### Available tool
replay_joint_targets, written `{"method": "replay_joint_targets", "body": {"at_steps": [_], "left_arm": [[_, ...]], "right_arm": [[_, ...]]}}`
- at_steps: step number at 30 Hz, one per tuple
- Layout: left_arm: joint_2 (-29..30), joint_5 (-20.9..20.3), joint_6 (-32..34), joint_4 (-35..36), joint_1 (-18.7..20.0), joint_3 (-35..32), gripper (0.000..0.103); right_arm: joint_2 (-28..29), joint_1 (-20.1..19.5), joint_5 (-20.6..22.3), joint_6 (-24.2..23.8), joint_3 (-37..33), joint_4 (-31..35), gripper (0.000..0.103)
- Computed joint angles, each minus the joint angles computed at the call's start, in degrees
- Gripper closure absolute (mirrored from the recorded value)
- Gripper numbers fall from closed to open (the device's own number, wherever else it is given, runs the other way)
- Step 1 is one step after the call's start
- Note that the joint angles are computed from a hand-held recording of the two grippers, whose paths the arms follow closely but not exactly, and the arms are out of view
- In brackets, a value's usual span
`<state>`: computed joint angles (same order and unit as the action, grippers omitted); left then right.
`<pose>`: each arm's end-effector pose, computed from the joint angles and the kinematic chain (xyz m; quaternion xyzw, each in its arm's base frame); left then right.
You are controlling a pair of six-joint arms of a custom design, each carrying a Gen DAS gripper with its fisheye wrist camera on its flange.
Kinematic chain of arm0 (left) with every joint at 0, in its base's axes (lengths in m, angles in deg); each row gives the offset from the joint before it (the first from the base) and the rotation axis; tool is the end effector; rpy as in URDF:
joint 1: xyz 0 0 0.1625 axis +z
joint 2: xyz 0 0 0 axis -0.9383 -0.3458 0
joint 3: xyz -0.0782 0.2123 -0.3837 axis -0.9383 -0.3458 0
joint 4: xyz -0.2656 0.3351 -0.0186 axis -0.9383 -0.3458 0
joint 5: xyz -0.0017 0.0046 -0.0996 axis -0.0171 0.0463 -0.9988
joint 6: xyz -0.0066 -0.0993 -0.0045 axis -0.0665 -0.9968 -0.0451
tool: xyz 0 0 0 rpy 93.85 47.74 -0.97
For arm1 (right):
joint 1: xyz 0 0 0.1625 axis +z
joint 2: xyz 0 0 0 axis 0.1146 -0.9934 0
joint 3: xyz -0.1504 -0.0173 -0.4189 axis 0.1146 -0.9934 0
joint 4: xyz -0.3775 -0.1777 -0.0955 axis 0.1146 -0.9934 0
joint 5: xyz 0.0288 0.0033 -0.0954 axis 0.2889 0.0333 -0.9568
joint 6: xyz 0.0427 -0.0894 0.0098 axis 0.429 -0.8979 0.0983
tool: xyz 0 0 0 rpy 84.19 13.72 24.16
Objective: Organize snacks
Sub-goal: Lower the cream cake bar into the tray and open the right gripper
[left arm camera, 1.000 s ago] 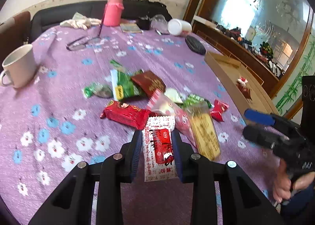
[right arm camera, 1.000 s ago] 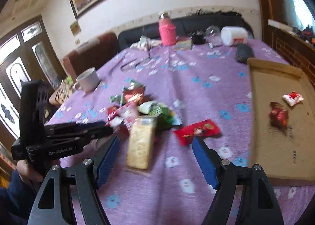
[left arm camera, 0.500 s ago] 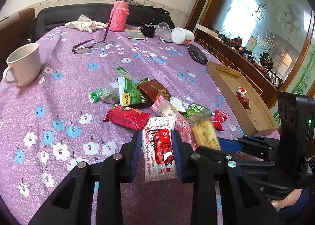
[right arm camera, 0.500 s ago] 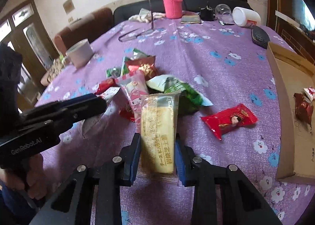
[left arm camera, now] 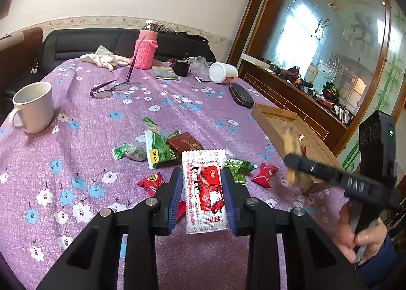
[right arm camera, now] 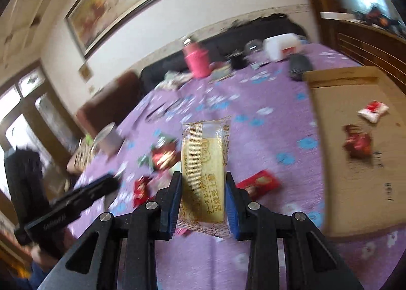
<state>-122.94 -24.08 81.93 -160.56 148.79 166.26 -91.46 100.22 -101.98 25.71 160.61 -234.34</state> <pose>0.0130 -0.6321 0.2325 0.3795 0.8881 -0.2538 0.0541 0.2482 -0.5422 -0.0387 0.0210 -0.8504 0.4920 0.1853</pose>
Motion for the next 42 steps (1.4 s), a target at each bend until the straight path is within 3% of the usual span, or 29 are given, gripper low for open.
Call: {"method": "replay_joint_targets", "body": {"at_steps": [8,23,28,33,42], "left_arm": [[0.4,0.5,-0.6,1.1,0.0,-0.6,0.073],[0.7,1.3,-1.7,1.6,-0.1,-1.0,0.073],[-1.0,0.8,-2.4,2.8,-0.8,-0.1,0.073],[-2.3,-0.1,-2.8,4.3,-2.2,0.6,0.073],[-1.4,-1.5,-3.1,6.3,-7.4,1.4,0.073]], "right_arm": [[-2.8,-2.4,0.3,6.2,4.5,-3.6,0.069],[-3.0,-0.8,0.4,2.3,4.7,-4.9,0.069],[-3.8,0.2,-2.0,0.7,6.4,-9.7,0.069],[-5.5,-0.6,-2.5,2.0,9.7,-14.5,0.069],[-7.8,-3.1,-3.0,4.0,14.9,-22.4,0.069]]}}
